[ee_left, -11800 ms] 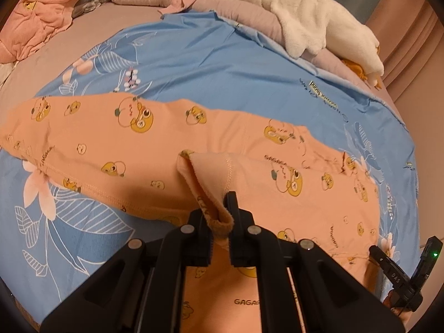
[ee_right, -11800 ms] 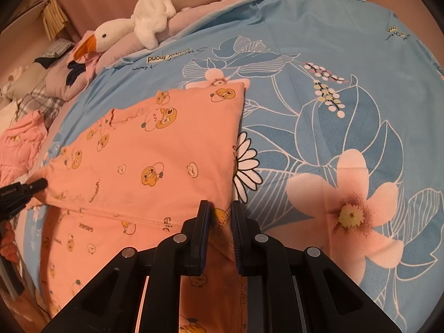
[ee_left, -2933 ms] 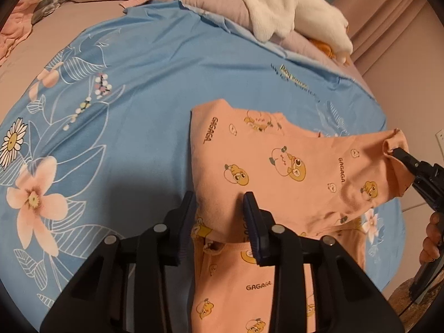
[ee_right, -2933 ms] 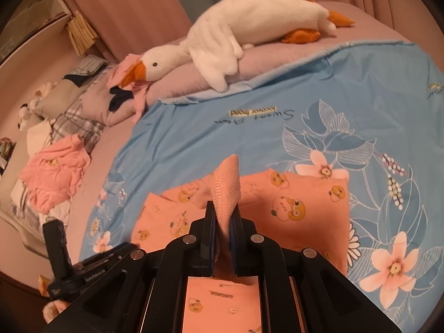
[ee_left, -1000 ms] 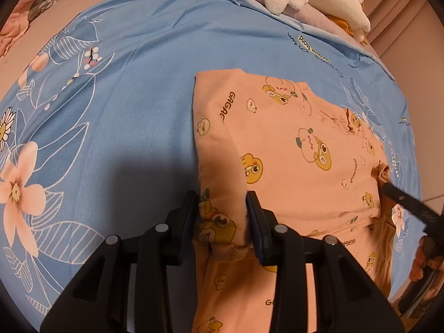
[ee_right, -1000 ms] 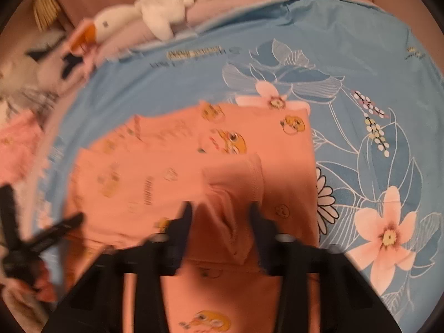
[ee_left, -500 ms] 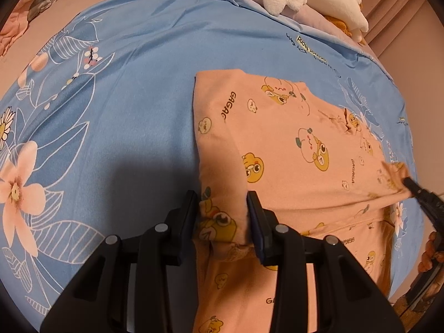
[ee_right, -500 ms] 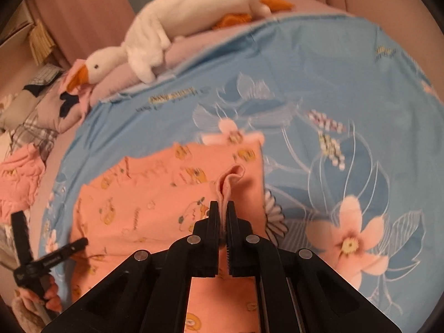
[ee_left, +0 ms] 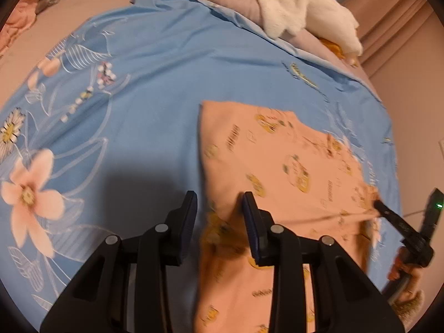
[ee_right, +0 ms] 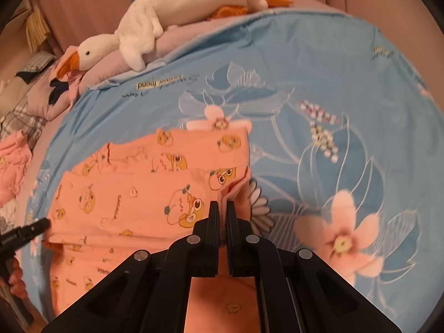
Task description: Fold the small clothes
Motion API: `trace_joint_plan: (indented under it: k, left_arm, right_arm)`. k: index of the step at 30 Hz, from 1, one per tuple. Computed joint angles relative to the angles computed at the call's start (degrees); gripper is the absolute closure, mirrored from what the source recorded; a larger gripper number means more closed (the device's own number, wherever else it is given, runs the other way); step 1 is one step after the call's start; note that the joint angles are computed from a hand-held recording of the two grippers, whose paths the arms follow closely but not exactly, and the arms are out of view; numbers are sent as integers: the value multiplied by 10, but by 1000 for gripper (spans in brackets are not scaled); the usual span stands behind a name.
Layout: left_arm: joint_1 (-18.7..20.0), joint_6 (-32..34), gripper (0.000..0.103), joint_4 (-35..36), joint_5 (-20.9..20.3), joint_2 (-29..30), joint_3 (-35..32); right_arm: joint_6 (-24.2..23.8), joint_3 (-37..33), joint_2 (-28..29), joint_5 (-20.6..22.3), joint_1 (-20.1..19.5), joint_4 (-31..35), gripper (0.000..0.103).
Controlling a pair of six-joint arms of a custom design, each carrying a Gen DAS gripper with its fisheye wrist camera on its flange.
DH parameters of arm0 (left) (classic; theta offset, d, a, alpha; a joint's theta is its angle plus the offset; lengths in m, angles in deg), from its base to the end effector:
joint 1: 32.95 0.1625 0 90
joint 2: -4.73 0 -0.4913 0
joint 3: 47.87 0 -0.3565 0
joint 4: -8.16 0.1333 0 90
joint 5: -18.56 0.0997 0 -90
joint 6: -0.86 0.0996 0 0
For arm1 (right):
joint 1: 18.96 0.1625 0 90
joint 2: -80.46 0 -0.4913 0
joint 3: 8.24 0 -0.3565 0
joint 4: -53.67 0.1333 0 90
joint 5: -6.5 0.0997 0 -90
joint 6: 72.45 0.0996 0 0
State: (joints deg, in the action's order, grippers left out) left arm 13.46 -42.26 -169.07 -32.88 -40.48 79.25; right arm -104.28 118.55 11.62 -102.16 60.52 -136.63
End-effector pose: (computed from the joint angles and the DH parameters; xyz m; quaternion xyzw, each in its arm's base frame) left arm -0.2052 -0.4989 0.0899 -0.0115 0.9430 -0.2583 0.2097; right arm 0.0077 -0.5138 0.3159 0.1126 -0.9151 0.2778 0.2697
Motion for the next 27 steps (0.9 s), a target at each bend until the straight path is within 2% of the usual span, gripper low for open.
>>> trace_joint_plan:
  k: [10, 27]
  left_arm:
    - [11, 1, 69, 47, 11, 20, -17]
    - [-7, 11, 68, 26, 33, 37, 4]
  right_arm:
    - [13, -11, 22, -23, -18, 18, 98]
    - [17, -6, 26, -20, -24, 9, 98]
